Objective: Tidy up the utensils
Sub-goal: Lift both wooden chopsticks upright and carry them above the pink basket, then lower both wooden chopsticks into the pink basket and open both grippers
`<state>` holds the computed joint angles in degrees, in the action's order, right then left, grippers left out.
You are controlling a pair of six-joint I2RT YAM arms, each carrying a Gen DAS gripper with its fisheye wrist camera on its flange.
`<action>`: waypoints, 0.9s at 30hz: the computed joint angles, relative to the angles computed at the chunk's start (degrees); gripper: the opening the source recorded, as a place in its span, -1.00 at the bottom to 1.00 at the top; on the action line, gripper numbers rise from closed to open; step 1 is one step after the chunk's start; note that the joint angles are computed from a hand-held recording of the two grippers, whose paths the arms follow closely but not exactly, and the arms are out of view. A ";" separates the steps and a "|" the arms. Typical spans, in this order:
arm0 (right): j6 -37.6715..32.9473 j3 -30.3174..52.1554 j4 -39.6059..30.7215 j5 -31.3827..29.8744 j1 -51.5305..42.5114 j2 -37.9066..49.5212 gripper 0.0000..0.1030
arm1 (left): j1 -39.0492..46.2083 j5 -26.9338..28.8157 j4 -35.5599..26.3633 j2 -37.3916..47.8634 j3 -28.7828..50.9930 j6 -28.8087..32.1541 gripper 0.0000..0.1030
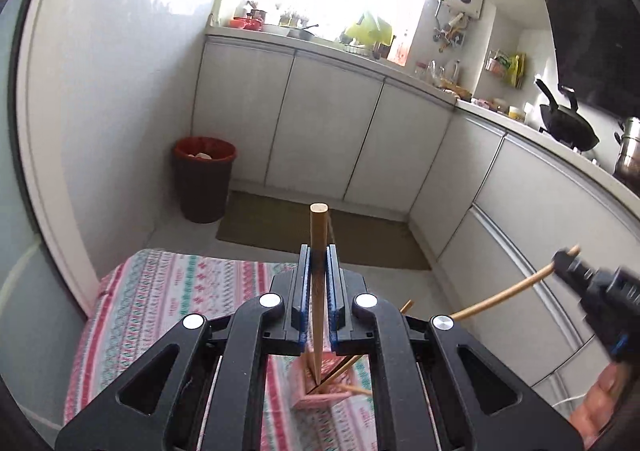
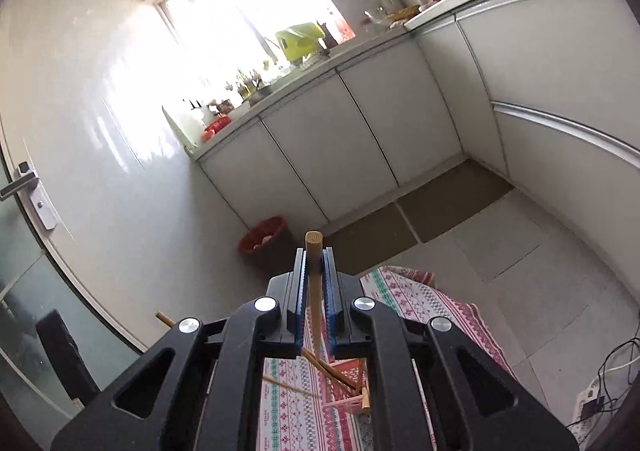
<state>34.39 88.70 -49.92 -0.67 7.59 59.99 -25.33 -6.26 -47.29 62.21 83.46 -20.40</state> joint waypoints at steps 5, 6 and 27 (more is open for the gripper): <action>-0.70 0.18 -0.43 -1.64 -1.90 1.93 -0.85 | -2.76 -1.95 1.65 3.25 0.15 -0.83 -0.87; -0.86 0.07 -0.35 -1.67 -2.04 2.23 -0.85 | -3.66 -3.37 1.87 3.82 -0.09 -0.55 -0.87; -4.33 -6.47 1.42 10.04 10.46 7.94 -0.60 | 2.35 -6.71 -1.05 1.52 -5.14 -1.96 0.19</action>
